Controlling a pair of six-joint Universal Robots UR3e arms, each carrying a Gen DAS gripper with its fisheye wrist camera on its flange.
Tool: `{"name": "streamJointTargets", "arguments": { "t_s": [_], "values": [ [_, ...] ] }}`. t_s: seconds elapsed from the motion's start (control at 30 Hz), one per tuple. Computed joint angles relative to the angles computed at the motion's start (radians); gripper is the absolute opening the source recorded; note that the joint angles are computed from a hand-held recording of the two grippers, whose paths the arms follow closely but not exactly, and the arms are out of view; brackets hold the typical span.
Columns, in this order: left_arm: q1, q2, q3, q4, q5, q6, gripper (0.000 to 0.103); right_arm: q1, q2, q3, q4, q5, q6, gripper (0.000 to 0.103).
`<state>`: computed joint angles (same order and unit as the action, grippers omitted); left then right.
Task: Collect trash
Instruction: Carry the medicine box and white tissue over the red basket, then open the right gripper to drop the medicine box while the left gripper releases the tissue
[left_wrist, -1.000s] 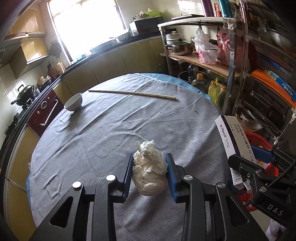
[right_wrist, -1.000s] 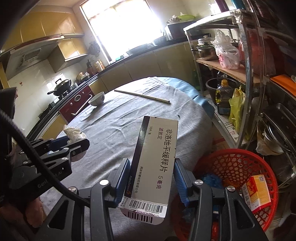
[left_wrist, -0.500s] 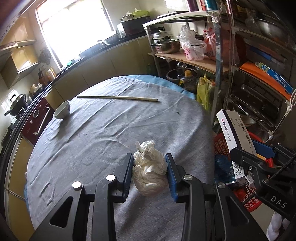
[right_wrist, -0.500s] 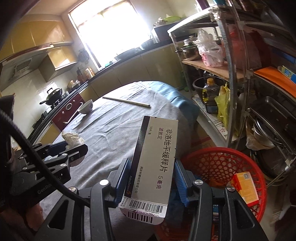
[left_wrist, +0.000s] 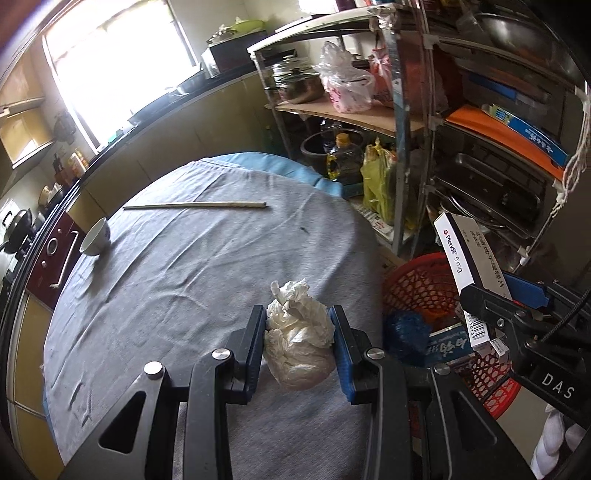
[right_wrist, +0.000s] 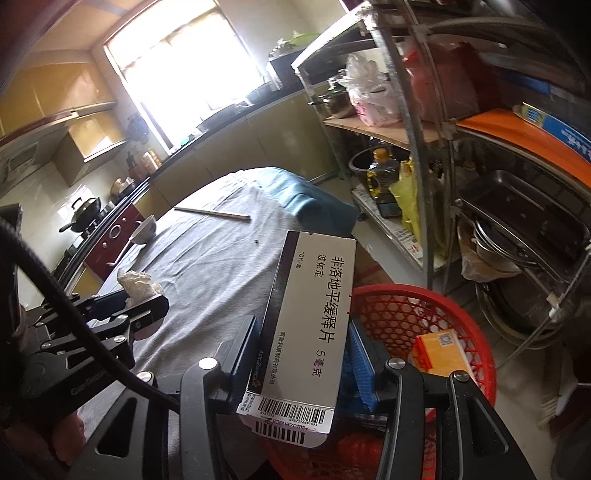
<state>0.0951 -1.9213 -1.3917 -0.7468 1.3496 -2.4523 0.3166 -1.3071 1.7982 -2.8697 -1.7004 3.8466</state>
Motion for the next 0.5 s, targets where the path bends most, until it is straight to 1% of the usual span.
{"name": "streamJointTargets", "arguments": {
  "t_s": [0.5],
  "values": [
    [-0.102,-0.032,0.013,-0.008,0.037,-0.002,0.036,-0.089,-0.112,0.189,-0.06,0.029,0.022,0.051]
  ]
}}
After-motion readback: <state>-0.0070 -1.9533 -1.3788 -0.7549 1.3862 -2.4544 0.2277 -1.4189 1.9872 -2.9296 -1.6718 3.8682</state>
